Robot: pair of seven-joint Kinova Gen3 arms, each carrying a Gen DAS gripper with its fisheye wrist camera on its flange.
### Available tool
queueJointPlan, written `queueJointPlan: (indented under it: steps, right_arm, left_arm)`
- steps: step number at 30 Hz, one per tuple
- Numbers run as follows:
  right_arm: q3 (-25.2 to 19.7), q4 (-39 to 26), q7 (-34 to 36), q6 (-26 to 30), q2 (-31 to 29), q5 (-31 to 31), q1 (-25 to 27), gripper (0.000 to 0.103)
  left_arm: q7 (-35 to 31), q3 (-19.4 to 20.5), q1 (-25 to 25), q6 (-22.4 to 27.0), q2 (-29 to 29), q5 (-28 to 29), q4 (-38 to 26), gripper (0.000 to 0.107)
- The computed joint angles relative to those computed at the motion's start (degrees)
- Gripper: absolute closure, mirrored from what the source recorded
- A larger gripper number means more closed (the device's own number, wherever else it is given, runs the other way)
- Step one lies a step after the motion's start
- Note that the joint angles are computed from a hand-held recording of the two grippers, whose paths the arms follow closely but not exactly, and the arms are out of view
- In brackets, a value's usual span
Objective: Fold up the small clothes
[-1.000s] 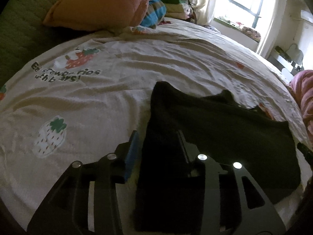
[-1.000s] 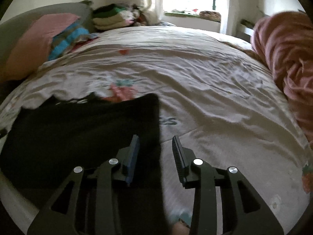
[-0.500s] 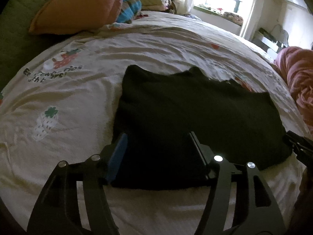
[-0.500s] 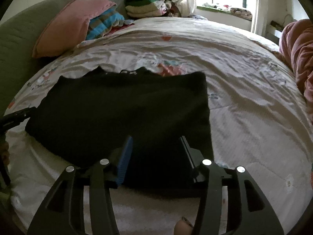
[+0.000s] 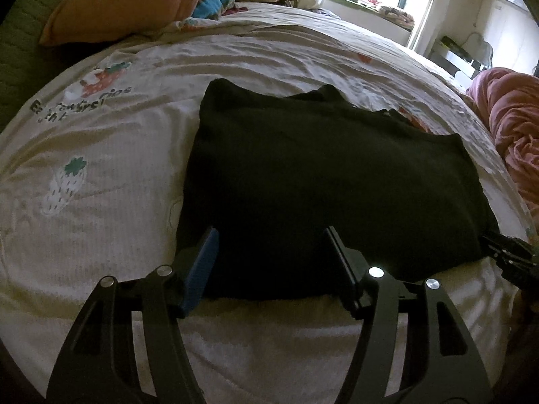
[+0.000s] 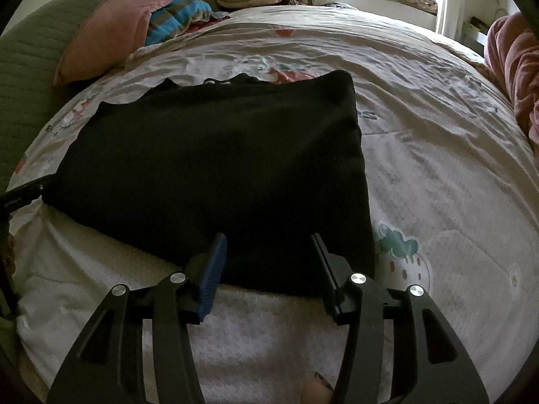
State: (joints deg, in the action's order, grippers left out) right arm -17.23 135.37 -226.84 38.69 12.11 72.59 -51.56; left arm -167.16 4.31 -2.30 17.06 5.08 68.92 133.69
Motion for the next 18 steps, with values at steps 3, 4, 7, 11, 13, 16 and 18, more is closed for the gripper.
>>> queueJointPlan:
  steps: [3, 4, 7, 11, 13, 16, 18]
  right_arm:
    - [-0.2, -0.3, 0.4, 0.6, 0.2, -0.7, -0.3, 0.054]
    - [-0.2, -0.3, 0.4, 0.8, 0.2, -0.9, -0.5, 0.054]
    - [-0.3, -0.2, 0.3, 1.2, 0.2, -1.3, -0.9, 0.053]
    - [-0.3, 0.0, 0.0, 1.3, -0.1, -1.5, -1.2, 0.052]
    - [-0.5, 0.3, -1.0, 1.5, -0.3, -1.1, -1.5, 0.051]
    - [-0.9, 1.0, -3.1, 2.1, -0.9, -0.2, -2.0, 0.048]
    - [-1.4, 1.2, -4.0, 2.8, -1.1, 0.0, -2.4, 0.045]
  left_arm:
    - [-0.7, 0.0, -0.1, 0.0, 0.0, 0.6, 0.1, 0.052]
    - [-1.0, -0.1, -0.1, 0.0, 0.0, 0.8, 0.2, 0.052]
    - [-1.1, -0.1, 0.0, 0.0, 0.0, 0.8, 0.2, 0.052]
    - [-1.4, -0.4, 0.0, 0.2, -0.5, 1.3, 0.7, 0.052]
    - [-1.4, -0.6, -0.1, 0.7, -0.8, 1.3, 0.9, 0.052]
    - [-1.1, -1.5, -0.5, 2.5, -1.7, 1.0, 1.2, 0.051]
    - [-0.8, -2.1, -0.8, 3.7, -2.1, 0.8, 1.3, 0.050]
